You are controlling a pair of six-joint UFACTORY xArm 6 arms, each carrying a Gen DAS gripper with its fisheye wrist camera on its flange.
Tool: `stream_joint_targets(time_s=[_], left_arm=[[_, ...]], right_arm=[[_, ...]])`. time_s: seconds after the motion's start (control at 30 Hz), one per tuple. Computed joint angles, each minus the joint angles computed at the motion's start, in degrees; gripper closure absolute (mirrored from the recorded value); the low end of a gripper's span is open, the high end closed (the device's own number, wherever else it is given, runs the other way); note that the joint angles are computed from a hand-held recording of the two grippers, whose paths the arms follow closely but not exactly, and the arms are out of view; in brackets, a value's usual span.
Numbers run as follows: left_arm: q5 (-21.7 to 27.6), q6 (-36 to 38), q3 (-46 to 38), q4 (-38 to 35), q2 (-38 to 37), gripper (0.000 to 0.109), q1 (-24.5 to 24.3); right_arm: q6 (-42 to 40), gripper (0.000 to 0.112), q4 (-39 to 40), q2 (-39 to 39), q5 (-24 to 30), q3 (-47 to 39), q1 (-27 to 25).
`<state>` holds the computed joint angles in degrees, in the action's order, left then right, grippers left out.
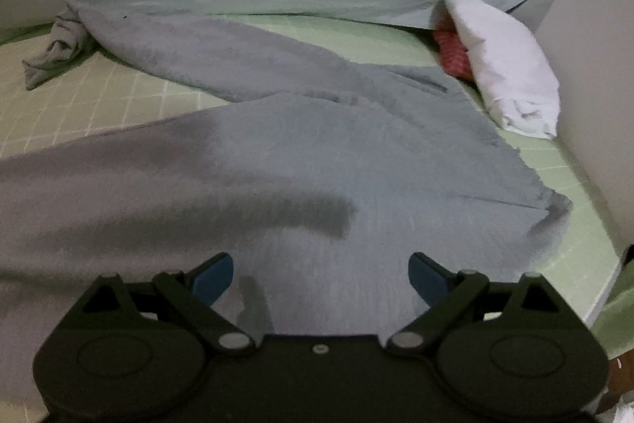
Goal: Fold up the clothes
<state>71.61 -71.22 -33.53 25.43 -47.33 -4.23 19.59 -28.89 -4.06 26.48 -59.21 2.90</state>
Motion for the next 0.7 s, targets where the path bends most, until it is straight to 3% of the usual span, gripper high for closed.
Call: stream_joint_targets(time_s=[0.1, 0.17, 0.23, 0.3, 0.47, 0.7], left_arm=[[3.1, -3.5, -1.0, 0.6, -0.4, 0.093, -2.3], [6.1, -7.2, -3.5, 2.1, 1.6, 0.070, -5.3], [8.8, -12.1, -6.8, 4.8, 4.4, 0.041, -9.2], [9.3, -15.9, -9.5, 7.0, 7.4, 0.034, -12.4], [3.5, -17.3, -17.1, 8.5, 18.0, 0.033, -15.6], [-6.9, -11.6, -31.5, 8.7, 36.2, 0.029, -16.2]], right_arm=[[-5.4, 0.016, 5.0, 1.2, -1.2, -0.5, -1.0], [-8.3, 0.016, 7.8, 1.6, -1.8, -0.7, -1.5], [-12.2, 0.016, 11.5, 2.5, -2.7, -1.8, -2.8], [-15.9, 0.012, 15.4, 3.6, -3.7, -3.2, -4.3], [-21.2, 0.010, 21.9, 9.0, -4.3, -9.5, -8.0], [-19.1, 0.009, 20.6, 19.6, -0.2, -22.5, -11.1]])
